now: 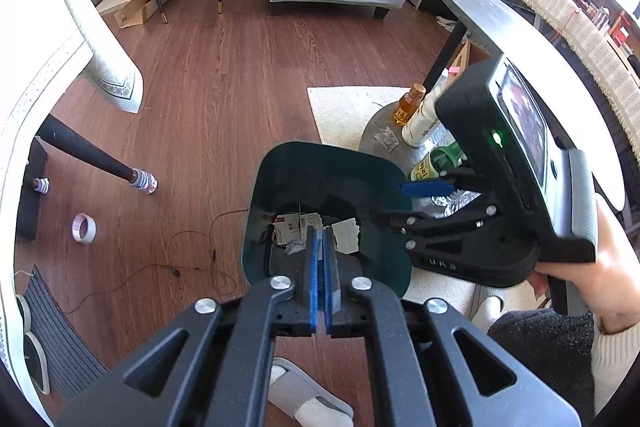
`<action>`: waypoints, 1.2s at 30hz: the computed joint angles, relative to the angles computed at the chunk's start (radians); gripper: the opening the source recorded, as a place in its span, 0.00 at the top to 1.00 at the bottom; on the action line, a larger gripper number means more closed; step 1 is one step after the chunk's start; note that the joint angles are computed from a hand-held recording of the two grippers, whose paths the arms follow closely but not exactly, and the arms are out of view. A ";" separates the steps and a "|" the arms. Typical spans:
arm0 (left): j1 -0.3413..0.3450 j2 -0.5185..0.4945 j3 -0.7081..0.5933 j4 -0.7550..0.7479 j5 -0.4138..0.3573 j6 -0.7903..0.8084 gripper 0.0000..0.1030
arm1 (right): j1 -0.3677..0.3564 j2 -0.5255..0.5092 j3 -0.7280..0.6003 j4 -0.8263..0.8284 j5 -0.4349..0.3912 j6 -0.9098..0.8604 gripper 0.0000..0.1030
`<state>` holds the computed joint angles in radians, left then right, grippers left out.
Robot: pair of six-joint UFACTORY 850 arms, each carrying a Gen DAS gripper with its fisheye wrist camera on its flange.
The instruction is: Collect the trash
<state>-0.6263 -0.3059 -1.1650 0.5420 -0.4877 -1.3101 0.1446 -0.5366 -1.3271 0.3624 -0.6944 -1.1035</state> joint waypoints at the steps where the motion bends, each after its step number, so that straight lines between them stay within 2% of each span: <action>1: -0.004 0.002 -0.003 0.013 -0.005 -0.019 0.95 | -0.004 0.005 0.003 0.014 0.001 -0.021 0.65; 2: -0.010 0.003 -0.007 0.032 -0.011 -0.042 0.94 | -0.008 0.014 0.009 0.027 0.000 -0.040 0.65; 4: -0.027 0.010 -0.016 0.090 -0.028 -0.104 0.77 | -0.019 0.034 0.021 0.079 -0.002 -0.101 0.63; 6: -0.048 0.019 -0.023 0.171 -0.055 -0.182 0.67 | -0.032 0.060 0.034 0.127 0.002 -0.151 0.57; 8: -0.066 0.030 -0.029 0.232 -0.086 -0.243 0.65 | -0.049 0.090 0.045 0.194 0.000 -0.215 0.56; 10: -0.084 0.043 -0.036 0.304 -0.118 -0.312 0.57 | -0.071 0.121 0.056 0.258 -0.005 -0.279 0.54; 12: -0.108 0.046 -0.055 0.372 -0.183 -0.376 0.51 | -0.095 0.148 0.063 0.320 -0.005 -0.334 0.51; 19: -0.171 0.015 -0.113 0.487 -0.332 -0.533 0.32 | -0.234 0.230 0.084 0.569 -0.076 -0.539 0.47; 20: -0.185 0.010 -0.120 0.514 -0.352 -0.564 0.31 | -0.253 0.235 0.085 0.588 -0.081 -0.555 0.39; 22: -0.214 -0.001 -0.127 0.571 -0.398 -0.622 0.20 | -0.303 0.249 0.095 0.656 -0.093 -0.618 0.28; 24: -0.252 -0.021 -0.135 0.615 -0.476 -0.688 0.11 | -0.349 0.258 0.098 0.699 -0.099 -0.663 0.24; 28: -0.278 -0.065 -0.188 0.590 -0.525 -0.669 0.07 | -0.434 0.260 0.083 0.732 -0.132 -0.663 0.12; 32: -0.305 -0.093 -0.229 0.605 -0.593 -0.650 0.04 | -0.504 0.260 0.074 0.780 -0.152 -0.711 0.07; 36: -0.315 -0.102 -0.227 0.612 -0.594 -0.677 0.03 | -0.552 0.230 0.048 0.817 -0.196 -0.766 0.05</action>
<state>-0.9417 -0.4078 -1.3923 1.1539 -1.0815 -1.9872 -0.4071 -0.3063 -1.2793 1.1795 -0.8900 -1.8700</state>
